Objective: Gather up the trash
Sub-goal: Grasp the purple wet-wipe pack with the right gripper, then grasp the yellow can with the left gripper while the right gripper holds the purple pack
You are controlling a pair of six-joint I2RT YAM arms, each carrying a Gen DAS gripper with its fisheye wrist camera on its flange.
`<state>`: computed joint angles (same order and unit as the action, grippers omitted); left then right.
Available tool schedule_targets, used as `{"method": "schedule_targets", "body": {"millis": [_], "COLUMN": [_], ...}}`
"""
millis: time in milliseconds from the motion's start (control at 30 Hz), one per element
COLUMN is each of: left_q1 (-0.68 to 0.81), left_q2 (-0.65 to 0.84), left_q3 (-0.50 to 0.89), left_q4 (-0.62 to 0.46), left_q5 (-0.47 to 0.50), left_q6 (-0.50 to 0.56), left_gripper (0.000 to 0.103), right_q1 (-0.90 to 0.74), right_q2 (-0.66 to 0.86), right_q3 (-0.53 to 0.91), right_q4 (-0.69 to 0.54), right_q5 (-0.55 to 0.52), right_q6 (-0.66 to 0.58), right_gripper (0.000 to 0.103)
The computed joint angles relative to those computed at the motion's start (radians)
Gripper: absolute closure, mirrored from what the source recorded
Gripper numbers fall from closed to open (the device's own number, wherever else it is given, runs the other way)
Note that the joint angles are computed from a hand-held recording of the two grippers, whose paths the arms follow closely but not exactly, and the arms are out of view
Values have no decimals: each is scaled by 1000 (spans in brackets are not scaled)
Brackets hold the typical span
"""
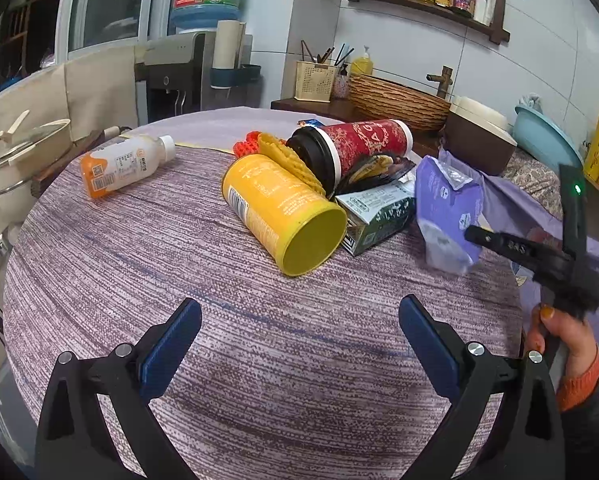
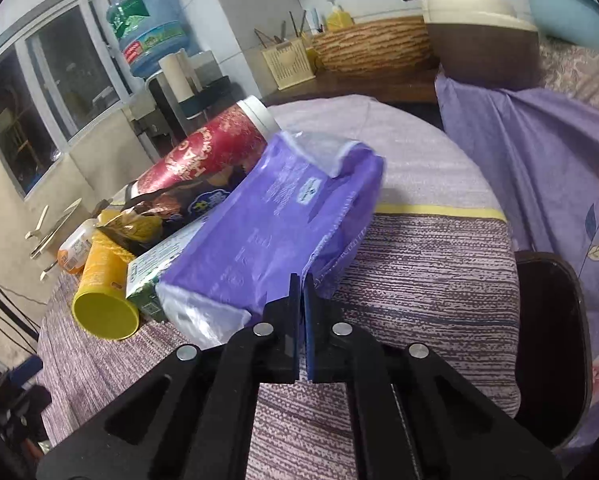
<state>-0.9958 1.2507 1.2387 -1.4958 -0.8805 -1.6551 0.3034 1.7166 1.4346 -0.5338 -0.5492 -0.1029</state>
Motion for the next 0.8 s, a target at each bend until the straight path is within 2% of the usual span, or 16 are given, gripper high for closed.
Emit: {"method": "schedule_targets", "body": {"millis": [233,367,533,700,800], "left_q1": [210,406,629,717,754], "left_q2": [-128,-182,-138,-69,-75], "left_q3": [-35,-57,-47,-32,-52], "left_q4": [177,337,436,454,493], "left_q5": [80,218,409,518,571], "left_q6": [220,398,558,623,641], "left_gripper": [5,6,10,20,21], "right_q1": [-8,-8,-15,-22,-23], "right_q2": [-129,-181,-217,-237,-248], "right_q3": [-139,-197,-230,-250,-264], "right_q4": [94,133,149,156,157], "right_q5": [17,23,18,13,10], "right_q6": [-71,-102,-123,-132,-134], "right_gripper": [102,102,102,102,102]}}
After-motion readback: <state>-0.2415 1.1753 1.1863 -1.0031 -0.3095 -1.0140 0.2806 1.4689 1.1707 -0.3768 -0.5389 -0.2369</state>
